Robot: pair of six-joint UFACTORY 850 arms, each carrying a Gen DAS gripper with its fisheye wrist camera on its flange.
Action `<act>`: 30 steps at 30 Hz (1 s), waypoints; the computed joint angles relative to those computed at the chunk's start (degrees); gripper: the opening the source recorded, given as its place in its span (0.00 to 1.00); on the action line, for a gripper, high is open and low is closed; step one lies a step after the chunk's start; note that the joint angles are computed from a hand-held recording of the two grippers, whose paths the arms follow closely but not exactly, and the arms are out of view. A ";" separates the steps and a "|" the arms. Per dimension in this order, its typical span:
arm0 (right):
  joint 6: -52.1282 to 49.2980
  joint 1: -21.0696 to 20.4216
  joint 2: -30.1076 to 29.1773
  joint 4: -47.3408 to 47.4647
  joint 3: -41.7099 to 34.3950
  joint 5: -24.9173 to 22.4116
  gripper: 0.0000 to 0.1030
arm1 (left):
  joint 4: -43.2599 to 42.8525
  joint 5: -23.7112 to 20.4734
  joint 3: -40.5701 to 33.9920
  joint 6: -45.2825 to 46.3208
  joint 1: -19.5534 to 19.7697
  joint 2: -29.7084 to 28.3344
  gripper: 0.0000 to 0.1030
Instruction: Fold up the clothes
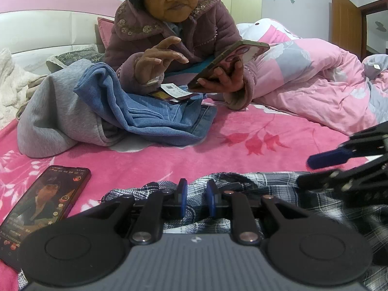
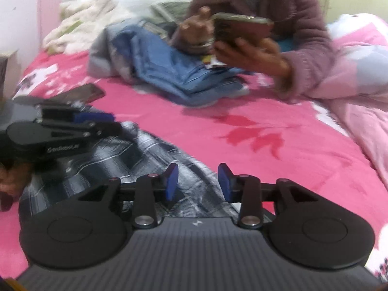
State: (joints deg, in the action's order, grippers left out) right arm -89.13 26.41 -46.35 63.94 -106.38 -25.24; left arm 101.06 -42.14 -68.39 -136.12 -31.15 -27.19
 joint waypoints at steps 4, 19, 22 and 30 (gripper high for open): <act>3.28 0.65 -3.03 -6.69 -4.10 -1.40 0.32 | -0.09 0.07 -0.05 0.13 0.01 -0.04 0.19; -14.28 3.05 1.29 4.62 3.22 9.04 0.00 | -1.87 -0.58 -1.03 3.03 -0.19 -0.73 0.20; -12.22 3.63 0.03 1.67 2.59 11.28 0.00 | -1.77 -0.43 -0.94 2.95 -0.12 -0.66 0.20; -17.38 2.01 -0.19 20.91 4.48 9.01 0.05 | -1.47 0.24 -0.92 3.05 0.03 -0.60 0.21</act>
State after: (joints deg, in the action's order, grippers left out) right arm -106.51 28.42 -46.53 84.84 -101.90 -16.23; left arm 99.60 -41.90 -69.30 -133.07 -31.12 -27.79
